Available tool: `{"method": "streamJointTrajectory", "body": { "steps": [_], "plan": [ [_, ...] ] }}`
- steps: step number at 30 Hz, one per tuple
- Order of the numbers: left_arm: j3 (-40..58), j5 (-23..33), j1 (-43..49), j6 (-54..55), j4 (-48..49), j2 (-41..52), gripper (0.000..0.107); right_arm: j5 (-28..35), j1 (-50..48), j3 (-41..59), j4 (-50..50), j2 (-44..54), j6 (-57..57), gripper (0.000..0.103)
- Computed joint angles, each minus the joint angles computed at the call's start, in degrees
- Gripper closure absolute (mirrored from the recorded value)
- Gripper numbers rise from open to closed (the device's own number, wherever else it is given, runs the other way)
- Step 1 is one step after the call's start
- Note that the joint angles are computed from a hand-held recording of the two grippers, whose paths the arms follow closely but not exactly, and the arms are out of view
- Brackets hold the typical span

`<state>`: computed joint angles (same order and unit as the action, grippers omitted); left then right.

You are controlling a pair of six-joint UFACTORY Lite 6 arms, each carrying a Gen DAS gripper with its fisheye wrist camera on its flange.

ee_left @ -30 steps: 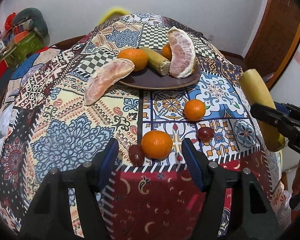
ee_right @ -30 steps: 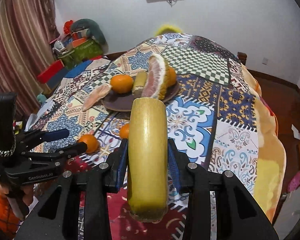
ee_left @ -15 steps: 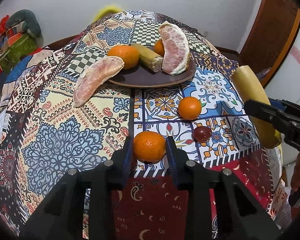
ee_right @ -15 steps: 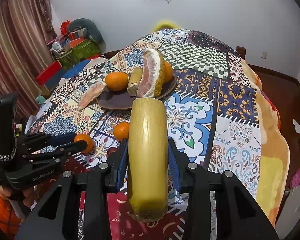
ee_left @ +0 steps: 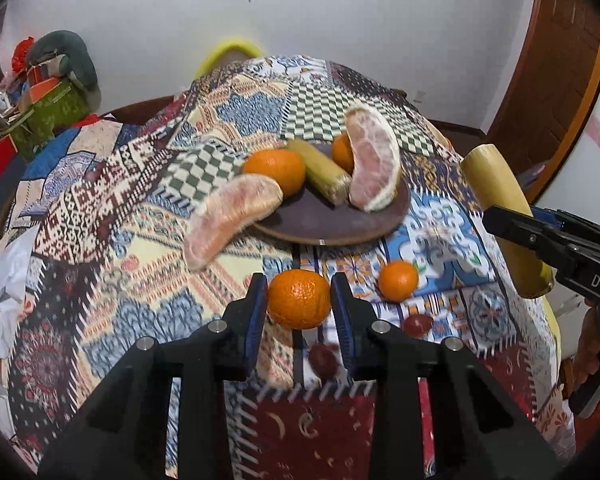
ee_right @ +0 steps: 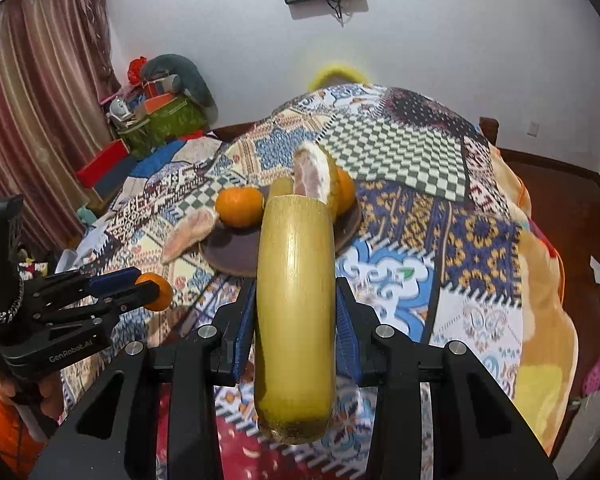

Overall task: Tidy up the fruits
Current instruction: 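Lift corn cob with right tool while left tool approaches small mandarin on quilt, then close left tool on mandarin while right tool carries corn cob toward plate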

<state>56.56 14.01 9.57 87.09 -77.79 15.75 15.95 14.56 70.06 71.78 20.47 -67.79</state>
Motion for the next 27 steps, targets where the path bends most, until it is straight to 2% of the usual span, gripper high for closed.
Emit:
{"method": "streamJointTrajectory", "body": {
  "steps": [2, 4, 15, 18, 20, 22, 27],
  "plan": [
    [2.3, 0.3, 0.2, -1.4, 1.2, 1.3, 0.077, 0.1, 0.3, 2.1, -0.5, 1.4, 0.6, 0.069],
    [5.0, 0.9, 0.2, -3.3, 2.8, 2.8, 0.085, 0.2, 0.6, 4.4, -1.0, 3.0, 1.2, 0.069],
    [13.7, 2.2, 0.9, -8.2, 8.2, 11.1, 0.085, 1.0, 2.2, 16.1, -5.9, 12.0, 6.0, 0.069],
    [15.4, 2.2, 1.1, -12.3, 12.7, 13.7, 0.071, 1.4, 2.3, 17.8, -6.9, 13.6, 7.1, 0.069],
    [15.6, 3.1, 1.6, -12.0, 12.6, 14.9, 0.057, 1.7, 2.3, 18.8, -7.4, 14.6, 7.9, 0.069],
    [14.7, 2.8, 1.7, -8.8, 9.9, 15.4, 0.053, 2.0, 2.3, 20.0, -8.7, 15.5, 9.3, 0.069],
    [16.2, 2.6, 1.0, -10.4, 11.9, 18.7, 0.052, 2.3, 2.5, 22.3, -11.1, 17.2, 11.5, 0.069]
  ]
}}
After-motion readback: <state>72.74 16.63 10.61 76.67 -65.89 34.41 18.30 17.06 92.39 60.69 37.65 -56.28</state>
